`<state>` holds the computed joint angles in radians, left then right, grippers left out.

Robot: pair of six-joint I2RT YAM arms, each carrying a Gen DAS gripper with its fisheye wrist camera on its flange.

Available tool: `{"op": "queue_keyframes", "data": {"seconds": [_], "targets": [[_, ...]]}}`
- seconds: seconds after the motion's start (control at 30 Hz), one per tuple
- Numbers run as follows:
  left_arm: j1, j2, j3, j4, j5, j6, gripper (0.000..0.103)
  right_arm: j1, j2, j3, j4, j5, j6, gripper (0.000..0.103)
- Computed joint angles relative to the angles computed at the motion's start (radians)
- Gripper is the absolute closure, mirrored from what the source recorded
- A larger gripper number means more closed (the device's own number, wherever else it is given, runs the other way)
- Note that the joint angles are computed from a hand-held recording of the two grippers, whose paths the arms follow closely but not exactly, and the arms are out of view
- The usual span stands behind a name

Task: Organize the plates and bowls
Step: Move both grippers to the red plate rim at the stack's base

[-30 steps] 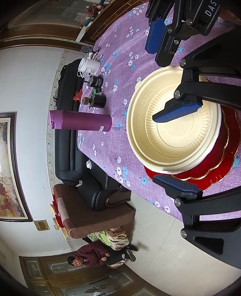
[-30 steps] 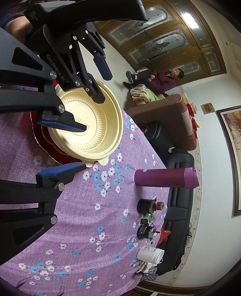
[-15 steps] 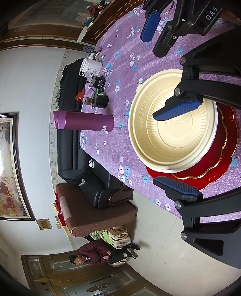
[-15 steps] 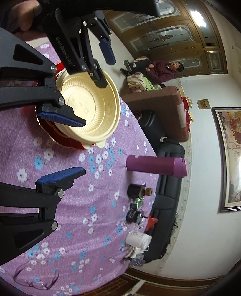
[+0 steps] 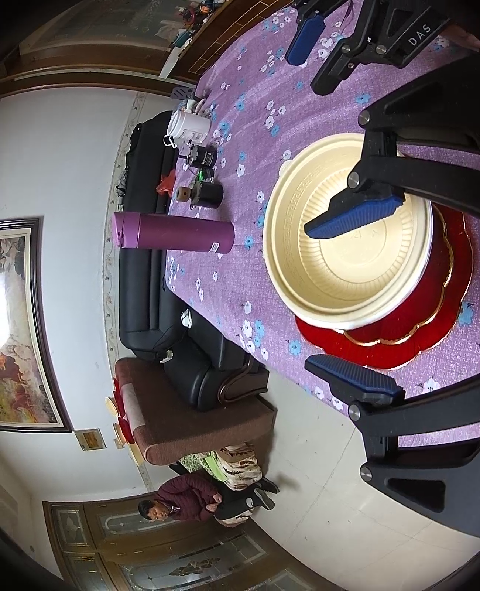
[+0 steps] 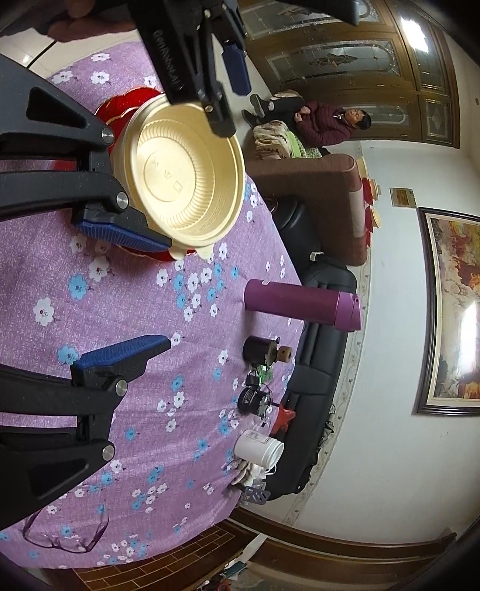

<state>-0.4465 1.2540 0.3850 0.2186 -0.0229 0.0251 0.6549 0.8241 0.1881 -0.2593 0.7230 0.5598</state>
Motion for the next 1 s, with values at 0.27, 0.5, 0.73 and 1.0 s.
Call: {"op": "queue_keyframes", "data": {"seconds": [0.27, 0.5, 0.73, 1.0], "targets": [[0.06, 0.0, -0.007, 0.019, 0.019, 0.01, 0.038, 0.037, 0.052, -0.007, 0.001, 0.075, 0.027, 0.051], [0.182, 0.018, -0.007, 0.04, 0.085, 0.04, 0.038, 0.033, 0.108, -0.013, 0.033, 0.104, 0.026, 0.05], [0.286, 0.112, 0.009, 0.068, 0.129, 0.068, 0.038, -0.036, 0.121, -0.04, 0.108, 0.026, -0.011, 0.05], [0.311, 0.233, 0.02, 0.113, 0.147, 0.083, 0.038, -0.068, 0.207, -0.044, 0.195, -0.016, -0.032, 0.05]]}}
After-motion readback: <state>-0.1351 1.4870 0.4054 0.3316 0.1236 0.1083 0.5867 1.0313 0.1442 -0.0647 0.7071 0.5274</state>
